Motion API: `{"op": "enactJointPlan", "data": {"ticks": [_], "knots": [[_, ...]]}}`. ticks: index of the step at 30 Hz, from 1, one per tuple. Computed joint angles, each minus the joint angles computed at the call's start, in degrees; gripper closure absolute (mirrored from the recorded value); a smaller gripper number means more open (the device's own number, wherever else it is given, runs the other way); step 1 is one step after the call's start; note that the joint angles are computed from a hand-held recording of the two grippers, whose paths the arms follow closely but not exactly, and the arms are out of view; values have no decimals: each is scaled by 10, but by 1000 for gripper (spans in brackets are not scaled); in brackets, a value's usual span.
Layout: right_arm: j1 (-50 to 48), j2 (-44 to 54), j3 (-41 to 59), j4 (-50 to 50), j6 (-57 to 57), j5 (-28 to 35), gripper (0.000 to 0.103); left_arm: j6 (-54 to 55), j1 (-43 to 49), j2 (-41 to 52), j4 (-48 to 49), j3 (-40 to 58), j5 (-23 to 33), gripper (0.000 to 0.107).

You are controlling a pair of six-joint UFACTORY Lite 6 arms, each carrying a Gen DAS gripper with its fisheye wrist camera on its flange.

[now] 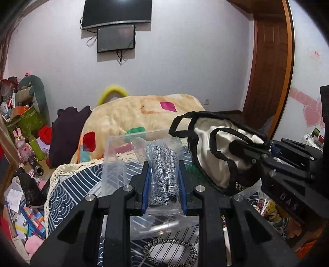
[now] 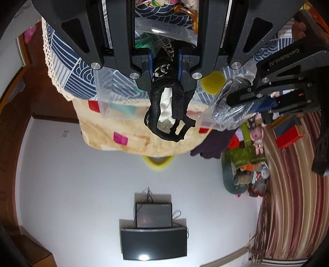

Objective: Organize soft objects
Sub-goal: 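Place the strapped bag into the box with the right tool while the left tool lowers the foil bag in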

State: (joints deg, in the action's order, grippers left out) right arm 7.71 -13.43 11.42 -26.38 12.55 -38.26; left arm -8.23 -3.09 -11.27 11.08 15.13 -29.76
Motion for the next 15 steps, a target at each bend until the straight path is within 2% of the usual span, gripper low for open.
{"op": "enactJointPlan", "data": {"ticks": [8,15], "knots": [[13,57,35,8,-12,32,88,52,-44,82,-61,48,4,83],[-1,49,42,-34,22,61,84,53,-54,85,-66,48,19,83]]}}
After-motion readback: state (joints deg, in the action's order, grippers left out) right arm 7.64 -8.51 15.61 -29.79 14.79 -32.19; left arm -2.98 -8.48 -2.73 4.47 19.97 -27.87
